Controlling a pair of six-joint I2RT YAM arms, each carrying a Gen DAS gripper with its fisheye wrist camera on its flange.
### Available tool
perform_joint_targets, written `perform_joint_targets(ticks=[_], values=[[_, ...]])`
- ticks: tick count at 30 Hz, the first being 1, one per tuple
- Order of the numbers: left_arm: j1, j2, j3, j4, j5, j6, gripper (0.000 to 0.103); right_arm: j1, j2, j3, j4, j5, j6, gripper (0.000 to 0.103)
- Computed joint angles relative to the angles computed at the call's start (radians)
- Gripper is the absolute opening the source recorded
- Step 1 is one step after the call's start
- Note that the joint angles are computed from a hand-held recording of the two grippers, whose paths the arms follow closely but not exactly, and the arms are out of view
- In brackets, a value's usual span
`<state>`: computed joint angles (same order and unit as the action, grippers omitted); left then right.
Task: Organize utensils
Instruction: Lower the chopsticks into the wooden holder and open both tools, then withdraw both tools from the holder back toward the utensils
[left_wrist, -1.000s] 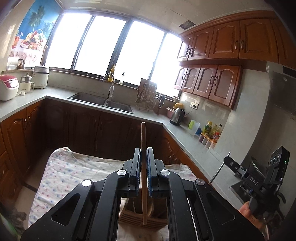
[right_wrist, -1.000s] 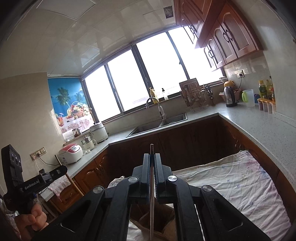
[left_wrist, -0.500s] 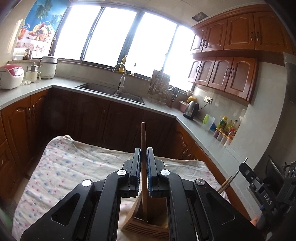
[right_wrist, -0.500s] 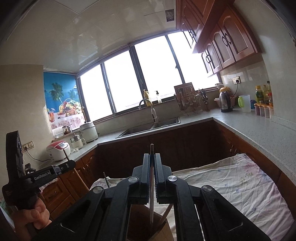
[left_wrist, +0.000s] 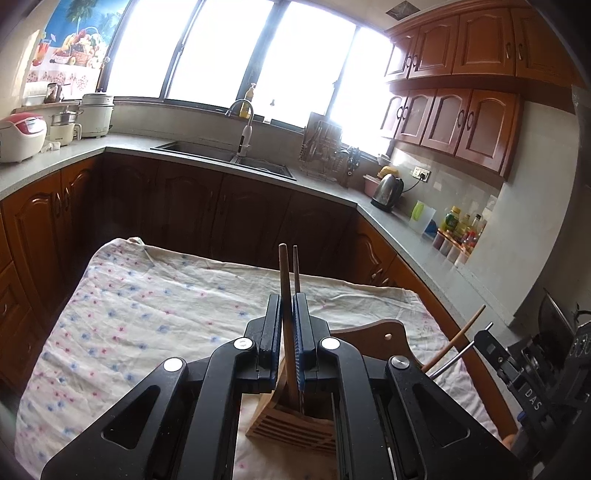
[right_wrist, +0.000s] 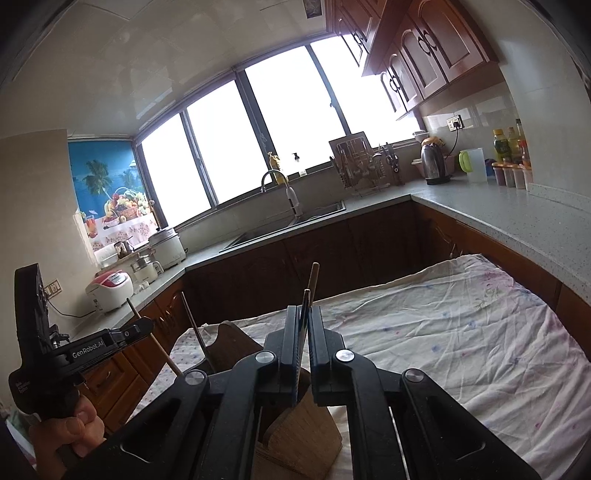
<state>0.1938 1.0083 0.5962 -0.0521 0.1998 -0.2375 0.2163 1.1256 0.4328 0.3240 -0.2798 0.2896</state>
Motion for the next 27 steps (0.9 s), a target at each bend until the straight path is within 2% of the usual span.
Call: perform_joint_targets(ticks=[8,9,10,11,12,13,14,15,16,18,19,21,27], values=[[-0.002,0.014,0.029,-0.042,-0.003,0.013,0.007,-0.018,0.019,0.039,-0.055,-0.025,-0.012,0.006],[0.000,0.013,0.032,-0.052,0.000,0.012,0.009,-0.024,0.021,0.043,-0.064,-0.035,-0.011,0.009],[0.006,0.003,0.029,-0.058,0.010,0.011,0.017,-0.031,0.020,0.046,-0.072,-0.047,-0.009,0.010],[0.013,-0.012,0.021,-0.061,0.019,0.009,0.031,-0.038,0.013,0.045,-0.080,-0.058,-0.008,0.011],[0.020,-0.032,0.013,-0.069,0.020,0.002,0.042,-0.046,0.001,0.040,-0.087,-0.064,-0.007,0.017],[0.029,-0.058,-0.001,-0.072,0.022,-0.006,0.061,-0.053,-0.015,0.032,-0.090,-0.072,-0.003,0.034],[0.039,-0.088,-0.016,-0.076,0.029,-0.010,0.066,-0.068,-0.036,0.021,-0.092,-0.088,0.002,0.045],[0.046,-0.109,-0.021,-0.095,0.030,-0.009,0.068,-0.083,-0.059,0.008,-0.094,-0.103,0.008,0.065],[0.052,-0.127,-0.022,-0.120,0.029,-0.009,0.074,-0.093,-0.088,-0.005,-0.100,-0.110,0.014,0.072],[0.086,-0.172,-0.033,-0.163,0.053,-0.011,0.079,-0.119,-0.148,-0.027,-0.127,-0.129,0.011,0.074],[0.104,-0.200,-0.043,-0.184,0.069,-0.011,0.080,-0.134,-0.169,-0.031,-0.149,-0.143,0.006,0.083],[0.145,-0.253,-0.061,-0.235,0.095,-0.006,0.083,-0.172,-0.212,-0.040,-0.196,-0.189,-0.001,0.093],[0.212,-0.440,-0.108,-0.428,0.133,0.042,0.084,-0.273,-0.386,-0.071,-0.405,-0.293,-0.085,0.094]])
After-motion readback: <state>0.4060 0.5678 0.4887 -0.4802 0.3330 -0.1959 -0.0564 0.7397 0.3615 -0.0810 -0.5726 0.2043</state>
